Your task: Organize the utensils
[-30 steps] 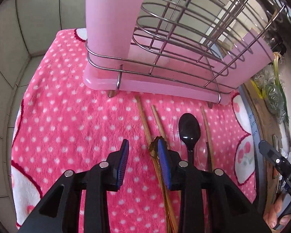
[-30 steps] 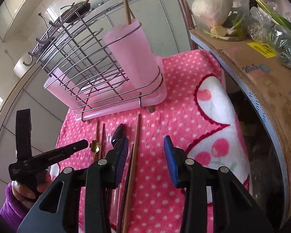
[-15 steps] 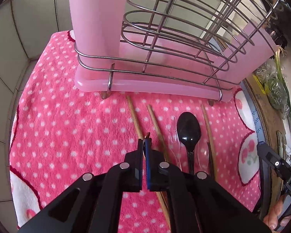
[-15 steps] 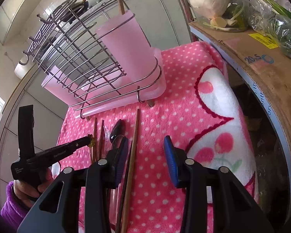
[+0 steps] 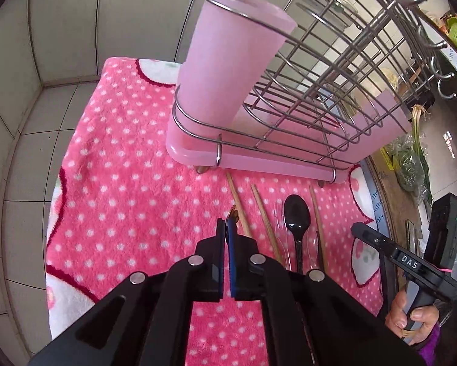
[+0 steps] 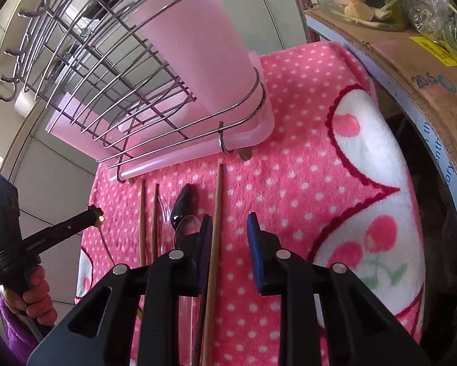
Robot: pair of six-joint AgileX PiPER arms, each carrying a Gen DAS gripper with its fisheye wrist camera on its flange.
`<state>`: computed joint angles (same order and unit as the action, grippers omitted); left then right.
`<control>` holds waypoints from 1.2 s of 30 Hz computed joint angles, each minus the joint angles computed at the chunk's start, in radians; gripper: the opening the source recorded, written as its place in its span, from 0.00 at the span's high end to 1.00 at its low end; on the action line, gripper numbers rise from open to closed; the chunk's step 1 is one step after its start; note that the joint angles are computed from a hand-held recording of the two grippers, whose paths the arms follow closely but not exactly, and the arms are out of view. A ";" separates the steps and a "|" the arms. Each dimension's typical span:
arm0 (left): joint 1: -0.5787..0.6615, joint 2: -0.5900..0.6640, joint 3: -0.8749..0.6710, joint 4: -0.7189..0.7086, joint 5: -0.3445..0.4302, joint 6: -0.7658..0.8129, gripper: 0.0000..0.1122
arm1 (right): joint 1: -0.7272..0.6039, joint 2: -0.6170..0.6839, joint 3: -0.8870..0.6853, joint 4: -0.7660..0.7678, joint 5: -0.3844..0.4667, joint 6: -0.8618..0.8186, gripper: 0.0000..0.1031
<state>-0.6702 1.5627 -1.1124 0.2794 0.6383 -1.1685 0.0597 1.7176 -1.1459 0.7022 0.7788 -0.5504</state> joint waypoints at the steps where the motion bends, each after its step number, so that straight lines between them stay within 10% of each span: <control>1: 0.002 -0.015 0.010 0.004 -0.003 0.000 0.99 | 0.016 0.013 -0.017 -0.017 0.000 0.020 0.77; 12: -0.034 -0.087 0.057 0.113 -0.048 -0.076 0.99 | 0.194 0.185 -0.214 -0.377 -0.037 0.376 0.80; 18: -0.045 -0.116 0.070 0.152 -0.048 -0.119 0.99 | 0.232 0.184 -0.209 -0.414 -0.074 0.400 1.00; 29: -0.054 -0.140 0.086 0.180 -0.037 -0.153 0.99 | 0.112 0.106 -0.126 -0.258 -0.034 0.295 1.00; 36: -0.052 -0.161 0.111 0.187 -0.038 -0.171 0.99 | 0.174 0.171 -0.227 -0.310 0.039 0.337 0.69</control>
